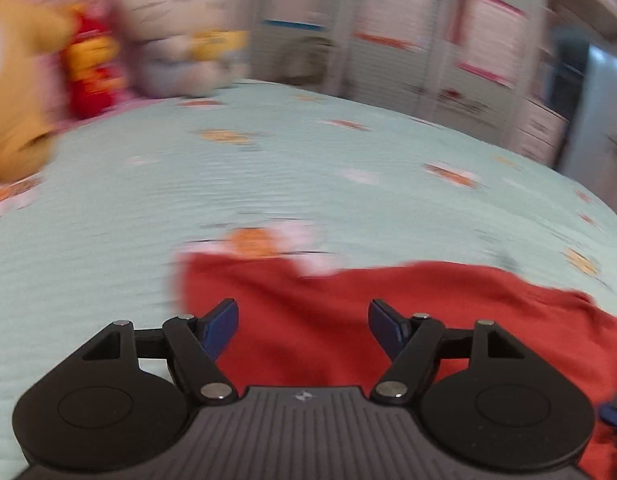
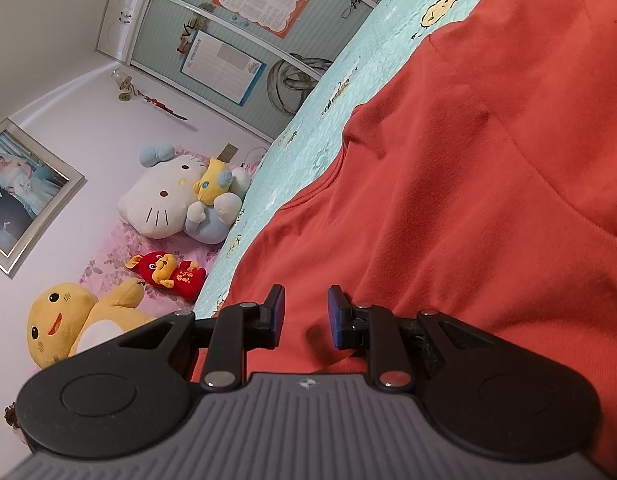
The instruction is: Fold clothes
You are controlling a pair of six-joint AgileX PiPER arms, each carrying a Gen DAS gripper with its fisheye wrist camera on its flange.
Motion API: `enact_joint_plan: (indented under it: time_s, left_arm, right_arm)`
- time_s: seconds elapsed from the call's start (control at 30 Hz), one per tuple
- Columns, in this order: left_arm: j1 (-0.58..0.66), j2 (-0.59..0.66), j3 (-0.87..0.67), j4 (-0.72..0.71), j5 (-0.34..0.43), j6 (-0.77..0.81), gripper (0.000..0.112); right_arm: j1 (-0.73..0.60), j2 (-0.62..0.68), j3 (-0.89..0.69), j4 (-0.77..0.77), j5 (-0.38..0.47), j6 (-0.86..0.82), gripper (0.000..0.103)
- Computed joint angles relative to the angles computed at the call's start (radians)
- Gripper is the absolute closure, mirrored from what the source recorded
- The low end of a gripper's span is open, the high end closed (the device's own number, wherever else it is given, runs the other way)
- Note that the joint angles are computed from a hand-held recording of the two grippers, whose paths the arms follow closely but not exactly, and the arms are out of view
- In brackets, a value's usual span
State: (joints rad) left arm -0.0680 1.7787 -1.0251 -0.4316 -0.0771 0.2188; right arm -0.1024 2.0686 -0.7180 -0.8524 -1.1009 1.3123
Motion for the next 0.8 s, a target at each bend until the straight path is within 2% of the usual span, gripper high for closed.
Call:
enact_joint_plan:
  time_s: [0.07,0.13,0.23,0.3,0.4,0.43,0.47,0.5,0.57,0.67,0.8]
  left_arm:
    - [-0.093,0.038,-0.082,0.179,0.051,-0.2,0.037]
    - [-0.189,0.043,-0.086,0.278,0.046,-0.342,0.036]
    - [-0.293,0.109,-0.063,0.31,-0.084,-0.392,0.035]
    - [-0.32,0.17,-0.001,0.278,-0.234,-0.472,0.034]
    - [-0.303,0.266,0.114,0.374,-0.534,-0.732,0.035]
    - [-0.292,0.274,0.144,0.402,-0.618,-0.785,0.034]
    - [-0.285,0.29,0.149,0.423,-0.662,-0.812,0.033]
    - [-0.278,0.301,0.148,0.443,-0.683,-0.838,0.033]
    - [-0.26,0.309,0.121,0.494,-0.661,-0.877,0.033]
    - [-0.253,0.329,0.09,0.525,-0.657,-0.905,0.032]
    - [-0.235,0.308,0.126,0.575,-0.677,-0.949,0.032]
  right_arm:
    - [-0.005,0.001,-0.001,-0.009,-0.004,0.012,0.08]
    - [-0.01,0.0,-0.009,-0.025,0.001,0.031,0.08]
    - [-0.019,-0.026,-0.021,-0.068,0.034,0.067,0.075]
    - [-0.013,-0.076,-0.007,-0.046,0.084,0.008,0.061]
    - [-0.001,-0.168,0.036,0.071,0.173,-0.152,0.059]
    - [-0.012,-0.188,0.043,0.09,0.184,-0.174,0.059]
    - [-0.024,-0.207,0.047,0.106,0.198,-0.196,0.059]
    - [-0.033,-0.229,0.047,0.135,0.223,-0.229,0.059]
    - [-0.023,-0.275,0.04,0.27,0.323,-0.383,0.058]
    - [-0.007,-0.296,-0.04,0.457,0.517,-0.683,0.049]
    - [-0.045,-0.258,-0.204,0.751,0.787,-1.041,0.048]
